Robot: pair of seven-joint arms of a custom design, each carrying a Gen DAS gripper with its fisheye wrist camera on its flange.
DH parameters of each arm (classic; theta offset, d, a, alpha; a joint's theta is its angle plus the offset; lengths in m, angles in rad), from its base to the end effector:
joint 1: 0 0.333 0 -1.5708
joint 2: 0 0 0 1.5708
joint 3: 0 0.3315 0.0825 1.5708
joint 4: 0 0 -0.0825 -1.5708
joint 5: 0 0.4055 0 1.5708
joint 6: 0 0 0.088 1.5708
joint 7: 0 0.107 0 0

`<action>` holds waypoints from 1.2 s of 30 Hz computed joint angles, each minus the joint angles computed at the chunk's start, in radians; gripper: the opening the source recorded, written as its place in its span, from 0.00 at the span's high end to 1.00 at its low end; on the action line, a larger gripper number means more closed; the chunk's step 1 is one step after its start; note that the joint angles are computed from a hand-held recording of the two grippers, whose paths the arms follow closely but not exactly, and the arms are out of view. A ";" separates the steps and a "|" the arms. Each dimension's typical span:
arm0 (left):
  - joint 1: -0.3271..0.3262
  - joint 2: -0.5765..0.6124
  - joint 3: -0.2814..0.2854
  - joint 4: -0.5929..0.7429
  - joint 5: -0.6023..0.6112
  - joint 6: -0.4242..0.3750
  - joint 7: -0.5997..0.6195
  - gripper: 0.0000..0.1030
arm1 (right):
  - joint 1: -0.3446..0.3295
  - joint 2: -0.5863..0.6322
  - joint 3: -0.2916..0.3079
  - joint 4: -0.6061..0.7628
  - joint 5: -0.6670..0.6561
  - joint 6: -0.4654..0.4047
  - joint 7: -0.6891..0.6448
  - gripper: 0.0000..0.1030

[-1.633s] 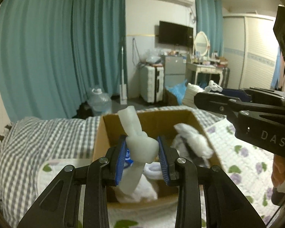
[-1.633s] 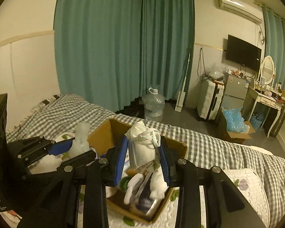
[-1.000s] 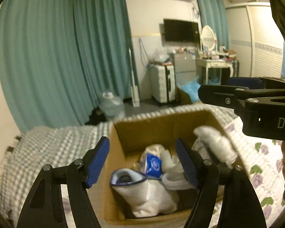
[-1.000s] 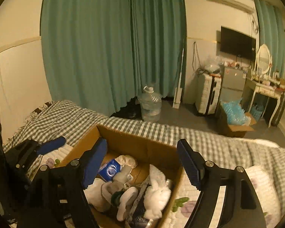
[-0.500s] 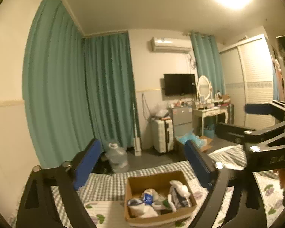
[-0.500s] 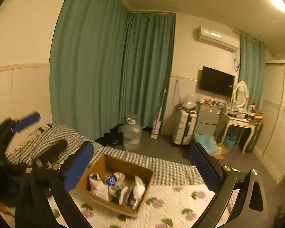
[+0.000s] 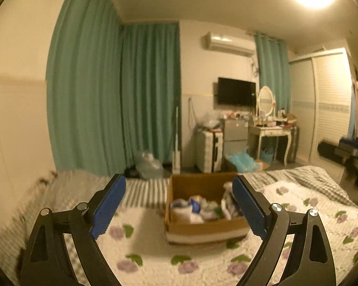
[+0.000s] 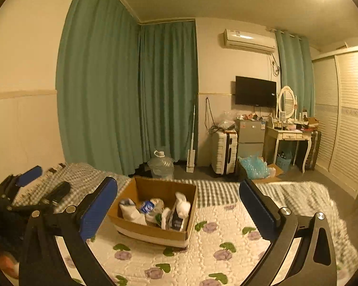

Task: Organize soft objects

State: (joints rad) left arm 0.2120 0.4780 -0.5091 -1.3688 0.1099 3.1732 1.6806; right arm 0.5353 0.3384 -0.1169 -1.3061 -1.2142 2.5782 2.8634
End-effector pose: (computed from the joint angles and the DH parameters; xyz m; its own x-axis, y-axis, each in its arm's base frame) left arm 0.7397 -0.1225 0.6514 -0.2887 -0.9573 0.0110 -0.1799 0.0430 -0.9827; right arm 0.6578 0.3296 0.6673 -0.1152 -0.9924 0.0435 -0.2304 -0.0159 -0.9730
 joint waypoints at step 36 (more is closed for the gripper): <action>-0.113 -0.024 0.171 -0.064 0.006 -0.045 -0.066 0.11 | 0.024 0.125 -0.072 0.064 0.263 -0.026 -0.113 0.00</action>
State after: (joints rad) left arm 0.0993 0.4544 -0.3379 -1.4326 0.1158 3.1277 1.6149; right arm 0.5597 0.4631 -0.1892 -1.2419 -0.9515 2.5519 2.7503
